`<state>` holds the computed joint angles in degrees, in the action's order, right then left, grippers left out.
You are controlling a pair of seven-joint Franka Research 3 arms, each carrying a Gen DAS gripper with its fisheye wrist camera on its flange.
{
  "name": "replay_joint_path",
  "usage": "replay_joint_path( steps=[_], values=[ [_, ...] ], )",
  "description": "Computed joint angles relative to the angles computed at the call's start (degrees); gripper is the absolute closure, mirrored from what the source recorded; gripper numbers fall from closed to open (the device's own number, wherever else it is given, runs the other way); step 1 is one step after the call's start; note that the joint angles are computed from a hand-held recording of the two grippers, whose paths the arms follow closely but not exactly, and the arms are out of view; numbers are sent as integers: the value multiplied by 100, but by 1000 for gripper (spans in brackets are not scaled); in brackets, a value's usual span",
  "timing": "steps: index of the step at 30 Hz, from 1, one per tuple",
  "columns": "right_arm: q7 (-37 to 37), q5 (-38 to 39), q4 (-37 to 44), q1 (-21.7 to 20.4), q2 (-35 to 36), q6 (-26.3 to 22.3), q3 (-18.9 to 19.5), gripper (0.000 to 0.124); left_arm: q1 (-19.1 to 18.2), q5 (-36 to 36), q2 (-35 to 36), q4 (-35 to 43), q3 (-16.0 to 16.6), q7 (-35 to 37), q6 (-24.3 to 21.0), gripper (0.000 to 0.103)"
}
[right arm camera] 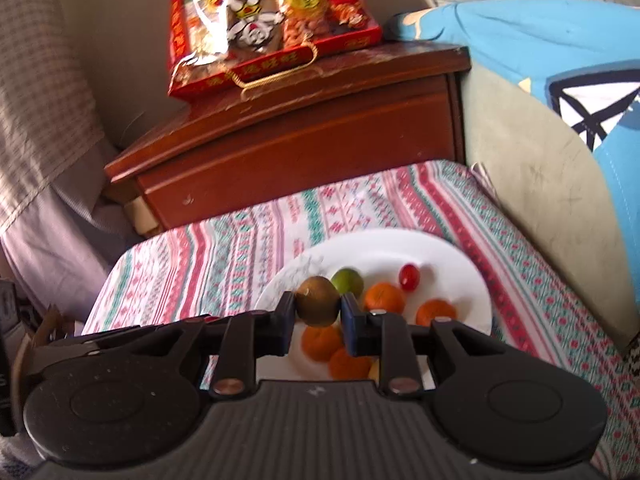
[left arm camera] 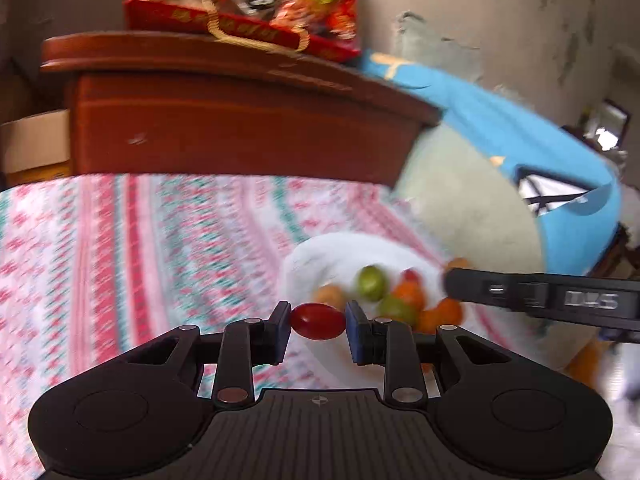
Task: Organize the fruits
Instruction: 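Carry the tomato and brown fruit over the plate and open both grippers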
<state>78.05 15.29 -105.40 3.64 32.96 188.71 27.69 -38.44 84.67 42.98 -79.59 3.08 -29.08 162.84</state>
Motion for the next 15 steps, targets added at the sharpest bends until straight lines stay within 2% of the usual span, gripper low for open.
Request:
replay_joint_path(
  steps=[2, 8, 15],
  values=[
    [-19, -30, 147, -101, 123, -29, 85, 99, 17, -19, 166, 270, -13, 123, 78, 77],
    [-7, 103, 623, 184, 403, -230, -298, 99, 75, -838, 722, 1000, -35, 1186, 213, 77],
    [-131, 359, 1031, 487, 646, -497, -659, 99, -36, -1622, 1003, 1309, 140, 1991, 322, 76]
  ],
)
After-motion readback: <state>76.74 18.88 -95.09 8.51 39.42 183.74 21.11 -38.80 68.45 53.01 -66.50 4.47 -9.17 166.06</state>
